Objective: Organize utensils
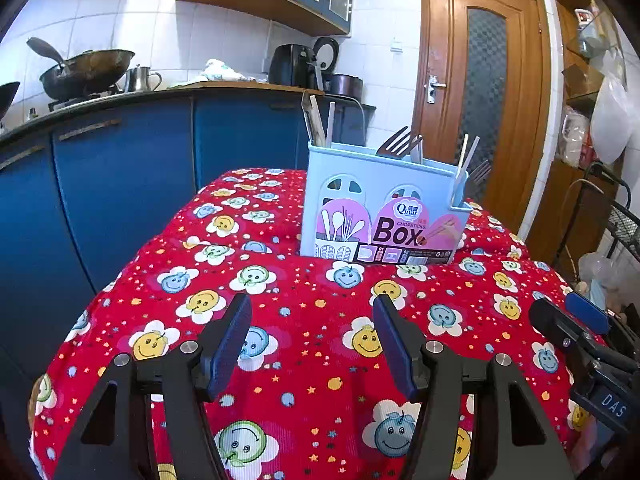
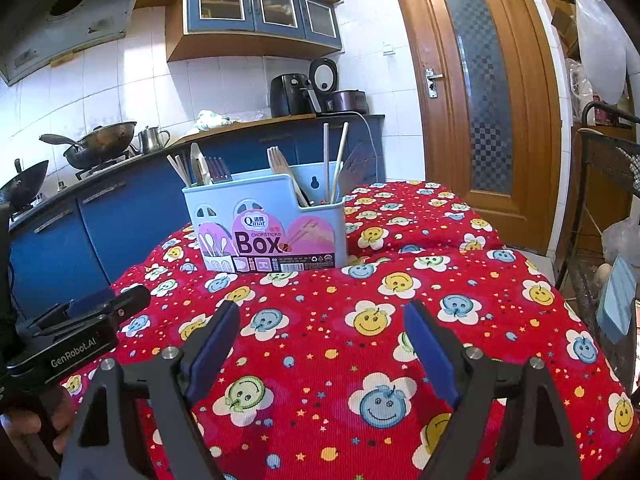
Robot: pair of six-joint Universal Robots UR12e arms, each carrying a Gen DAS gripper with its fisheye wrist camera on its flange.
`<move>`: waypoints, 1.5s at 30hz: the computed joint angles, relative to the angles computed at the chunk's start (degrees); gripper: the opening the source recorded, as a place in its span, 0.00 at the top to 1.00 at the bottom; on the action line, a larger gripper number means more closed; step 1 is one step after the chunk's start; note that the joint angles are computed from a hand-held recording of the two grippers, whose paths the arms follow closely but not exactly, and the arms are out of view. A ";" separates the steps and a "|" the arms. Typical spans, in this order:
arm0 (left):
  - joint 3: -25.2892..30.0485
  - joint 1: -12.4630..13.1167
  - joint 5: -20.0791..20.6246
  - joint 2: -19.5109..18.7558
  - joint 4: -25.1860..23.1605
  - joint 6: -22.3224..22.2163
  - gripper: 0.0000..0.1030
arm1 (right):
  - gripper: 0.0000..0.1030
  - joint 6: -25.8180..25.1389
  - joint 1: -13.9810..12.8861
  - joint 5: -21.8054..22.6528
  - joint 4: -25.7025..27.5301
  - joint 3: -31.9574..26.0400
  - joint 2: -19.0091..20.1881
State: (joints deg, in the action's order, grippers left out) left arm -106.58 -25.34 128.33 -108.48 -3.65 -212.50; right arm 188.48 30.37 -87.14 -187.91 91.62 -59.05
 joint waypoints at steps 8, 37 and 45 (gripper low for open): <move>-0.05 -0.15 0.50 0.00 0.38 0.26 0.38 | 0.17 0.00 -0.02 0.03 0.01 0.02 0.02; 0.08 -0.28 0.78 -0.16 0.39 0.33 0.38 | 0.17 -0.02 -0.02 0.00 0.08 0.04 -0.01; 0.15 -0.33 0.88 -0.22 0.35 0.19 0.38 | 0.17 0.00 -0.01 0.00 0.07 0.10 -0.03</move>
State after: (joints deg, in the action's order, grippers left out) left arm -106.43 -25.67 129.22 -108.70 -3.30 -212.32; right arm 188.48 30.36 -87.14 -187.85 91.72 -59.08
